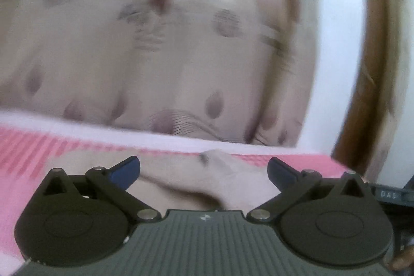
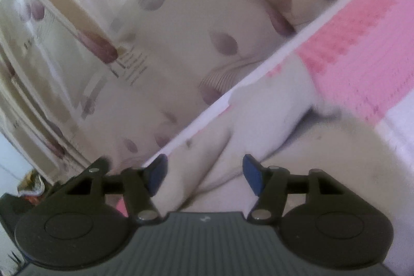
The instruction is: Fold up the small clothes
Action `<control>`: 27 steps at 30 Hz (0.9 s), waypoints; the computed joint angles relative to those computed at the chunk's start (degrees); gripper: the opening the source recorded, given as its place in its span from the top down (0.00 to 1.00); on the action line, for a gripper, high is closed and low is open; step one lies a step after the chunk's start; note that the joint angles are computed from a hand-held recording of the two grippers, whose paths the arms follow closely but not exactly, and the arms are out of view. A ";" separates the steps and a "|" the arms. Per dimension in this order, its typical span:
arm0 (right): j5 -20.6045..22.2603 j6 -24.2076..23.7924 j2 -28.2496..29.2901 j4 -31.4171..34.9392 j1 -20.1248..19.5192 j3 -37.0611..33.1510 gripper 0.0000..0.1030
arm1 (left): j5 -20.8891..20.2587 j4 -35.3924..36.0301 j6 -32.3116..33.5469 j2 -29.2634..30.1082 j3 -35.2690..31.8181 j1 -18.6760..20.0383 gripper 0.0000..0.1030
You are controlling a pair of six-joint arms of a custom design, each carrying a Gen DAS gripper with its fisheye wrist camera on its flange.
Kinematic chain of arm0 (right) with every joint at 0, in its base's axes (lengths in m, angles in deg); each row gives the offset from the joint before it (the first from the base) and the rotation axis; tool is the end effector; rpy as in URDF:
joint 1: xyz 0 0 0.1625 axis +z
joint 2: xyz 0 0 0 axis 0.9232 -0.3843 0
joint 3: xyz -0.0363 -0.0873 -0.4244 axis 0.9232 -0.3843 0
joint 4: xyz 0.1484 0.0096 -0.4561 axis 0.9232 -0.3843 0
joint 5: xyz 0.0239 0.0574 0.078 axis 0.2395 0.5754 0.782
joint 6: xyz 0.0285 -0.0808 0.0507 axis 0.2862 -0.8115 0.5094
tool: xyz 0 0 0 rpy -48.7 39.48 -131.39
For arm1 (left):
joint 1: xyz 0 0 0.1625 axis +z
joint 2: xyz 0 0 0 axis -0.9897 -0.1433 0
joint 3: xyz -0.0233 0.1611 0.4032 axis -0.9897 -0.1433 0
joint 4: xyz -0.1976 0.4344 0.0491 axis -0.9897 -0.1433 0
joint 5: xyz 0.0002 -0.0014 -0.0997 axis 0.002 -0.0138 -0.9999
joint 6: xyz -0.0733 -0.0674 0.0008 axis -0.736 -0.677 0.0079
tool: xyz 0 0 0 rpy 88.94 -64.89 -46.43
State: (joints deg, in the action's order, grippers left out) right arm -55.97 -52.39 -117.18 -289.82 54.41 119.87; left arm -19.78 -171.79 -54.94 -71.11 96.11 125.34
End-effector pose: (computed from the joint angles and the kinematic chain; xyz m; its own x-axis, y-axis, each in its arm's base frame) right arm 0.2837 -0.2714 0.0179 -0.9935 -0.0659 -0.0930 0.0437 0.5334 -0.8447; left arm -0.0345 -0.2973 0.3354 -0.8331 0.3115 -0.4571 0.5469 0.3397 -0.7652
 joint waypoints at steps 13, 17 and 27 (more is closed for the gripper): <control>-25.25 -37.85 9.48 43.08 11.75 -30.89 0.40 | 0.23 0.38 -17.29 -0.90 -2.15 16.47 0.00; -34.18 -49.20 16.48 46.34 10.90 -39.57 0.79 | 0.11 0.44 -16.66 -1.47 -1.76 16.58 0.00; -8.29 -7.73 -2.28 14.41 -5.30 -9.10 0.89 | 1.36 0.55 -17.94 -1.88 -1.13 16.64 0.00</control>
State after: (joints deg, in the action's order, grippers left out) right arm -64.26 -60.11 -119.46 -275.41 49.11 110.77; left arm -18.42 -171.25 -72.88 -72.99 94.97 141.98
